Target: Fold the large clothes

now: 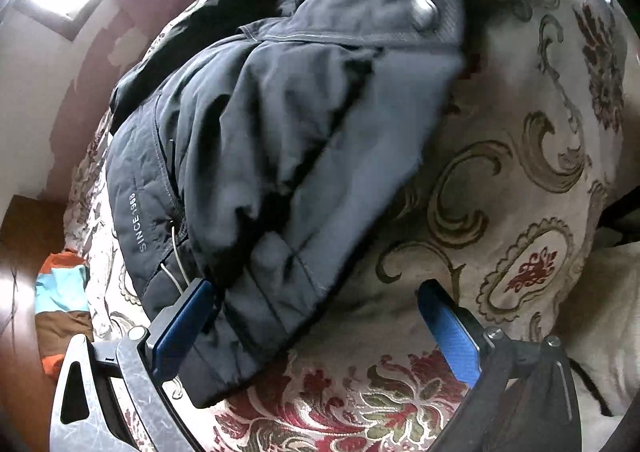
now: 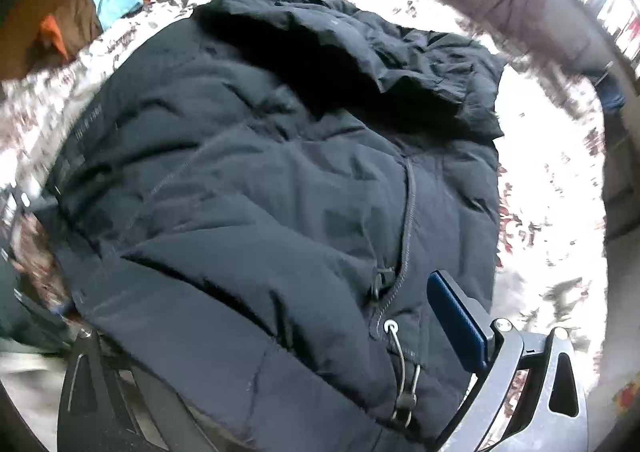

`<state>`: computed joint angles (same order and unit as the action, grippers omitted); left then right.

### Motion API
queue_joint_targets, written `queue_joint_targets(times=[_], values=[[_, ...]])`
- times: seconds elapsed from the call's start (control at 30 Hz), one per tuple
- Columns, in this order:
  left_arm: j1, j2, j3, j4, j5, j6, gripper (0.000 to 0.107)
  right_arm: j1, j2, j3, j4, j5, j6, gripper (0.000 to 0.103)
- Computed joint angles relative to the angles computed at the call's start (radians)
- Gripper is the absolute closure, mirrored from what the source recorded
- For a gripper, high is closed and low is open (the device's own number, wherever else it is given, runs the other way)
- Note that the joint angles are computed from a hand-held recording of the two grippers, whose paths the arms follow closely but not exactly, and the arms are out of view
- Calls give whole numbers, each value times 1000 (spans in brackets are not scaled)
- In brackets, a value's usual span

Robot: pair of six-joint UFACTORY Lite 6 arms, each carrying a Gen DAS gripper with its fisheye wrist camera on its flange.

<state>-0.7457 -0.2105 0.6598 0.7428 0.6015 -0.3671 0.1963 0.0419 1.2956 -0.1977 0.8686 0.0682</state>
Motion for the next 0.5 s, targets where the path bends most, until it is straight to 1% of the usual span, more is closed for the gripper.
queue_joint_targets(times=[0.03, 0.07, 0.17, 0.2, 0.3, 0.33, 0.37, 0.4, 0.43, 0.5], values=[[1, -5, 5, -16, 7, 10, 4, -17, 44, 52, 37, 19, -38, 2], [2, -10, 12, -27, 15, 17, 4, -44, 113, 145, 104, 70, -105, 2], [9, -16, 35, -27, 28, 16, 4, -95, 311, 398, 204, 185, -225, 2], [17, -13, 51, -32, 32, 21, 4, -95, 347, 455, 221, 219, -237, 2], [39, 11, 102, -45, 42, 31, 4, -118, 524, 719, 286, 350, -276, 2], [54, 21, 121, -73, 39, 54, 4, -125, 555, 767, 299, 370, -284, 2], [84, 31, 146, -135, 33, 106, 4, -133, 606, 844, 320, 408, -287, 2], [124, 43, 176, -228, 27, 174, 4, -137, 628, 879, 333, 428, -281, 2], [147, 47, 192, -278, 29, 215, 4, -143, 651, 916, 344, 448, -276, 2], [177, 70, 228, -321, 39, 228, 4, -160, 712, 1010, 379, 492, -259, 2]])
